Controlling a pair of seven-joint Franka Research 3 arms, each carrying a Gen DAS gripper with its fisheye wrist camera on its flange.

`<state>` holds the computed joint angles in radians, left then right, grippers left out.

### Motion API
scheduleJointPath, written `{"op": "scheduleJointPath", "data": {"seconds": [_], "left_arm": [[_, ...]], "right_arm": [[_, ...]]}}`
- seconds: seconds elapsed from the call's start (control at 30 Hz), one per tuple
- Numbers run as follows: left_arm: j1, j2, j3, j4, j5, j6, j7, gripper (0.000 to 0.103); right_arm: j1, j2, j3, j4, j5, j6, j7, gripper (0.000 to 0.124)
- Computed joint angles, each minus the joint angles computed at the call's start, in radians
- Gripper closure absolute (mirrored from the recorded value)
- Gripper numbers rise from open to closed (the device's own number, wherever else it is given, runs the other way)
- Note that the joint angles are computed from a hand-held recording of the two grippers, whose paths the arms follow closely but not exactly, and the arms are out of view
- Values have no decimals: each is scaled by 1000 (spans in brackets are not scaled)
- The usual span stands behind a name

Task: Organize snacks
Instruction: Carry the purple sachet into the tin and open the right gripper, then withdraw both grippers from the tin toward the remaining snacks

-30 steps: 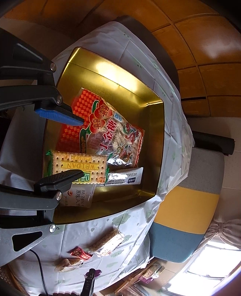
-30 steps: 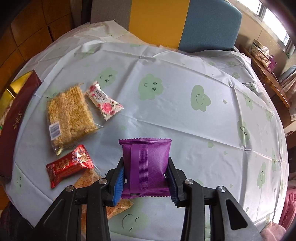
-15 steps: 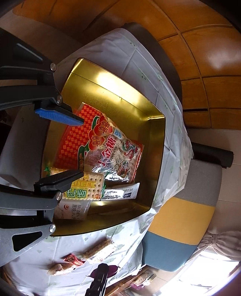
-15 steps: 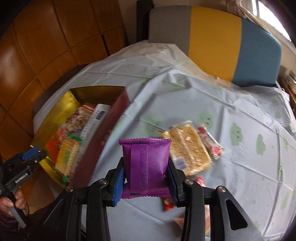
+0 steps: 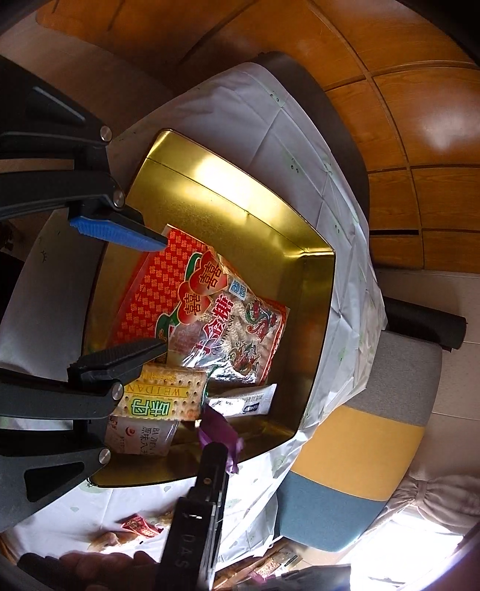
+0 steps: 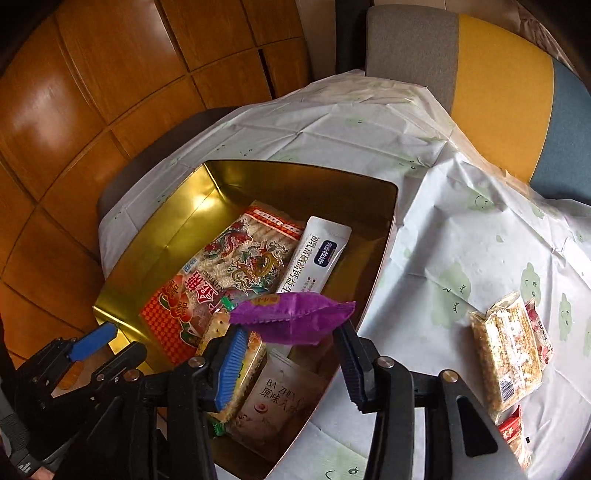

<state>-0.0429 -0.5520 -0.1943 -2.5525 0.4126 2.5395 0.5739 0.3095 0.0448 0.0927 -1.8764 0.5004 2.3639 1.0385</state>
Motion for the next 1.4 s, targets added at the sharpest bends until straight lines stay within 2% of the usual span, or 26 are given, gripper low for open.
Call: {"op": "scheduleJointPath", "data": {"seconds": [0.77, 1.4], "left_arm": [[-27, 16, -22, 34, 27, -27, 18, 53], [-59, 52, -29, 66, 29, -43, 47, 53]], "right_arm": [[-15, -147, -33, -177, 96, 107, -99, 74], [-84, -212, -83, -265, 31, 153, -89, 74]]}}
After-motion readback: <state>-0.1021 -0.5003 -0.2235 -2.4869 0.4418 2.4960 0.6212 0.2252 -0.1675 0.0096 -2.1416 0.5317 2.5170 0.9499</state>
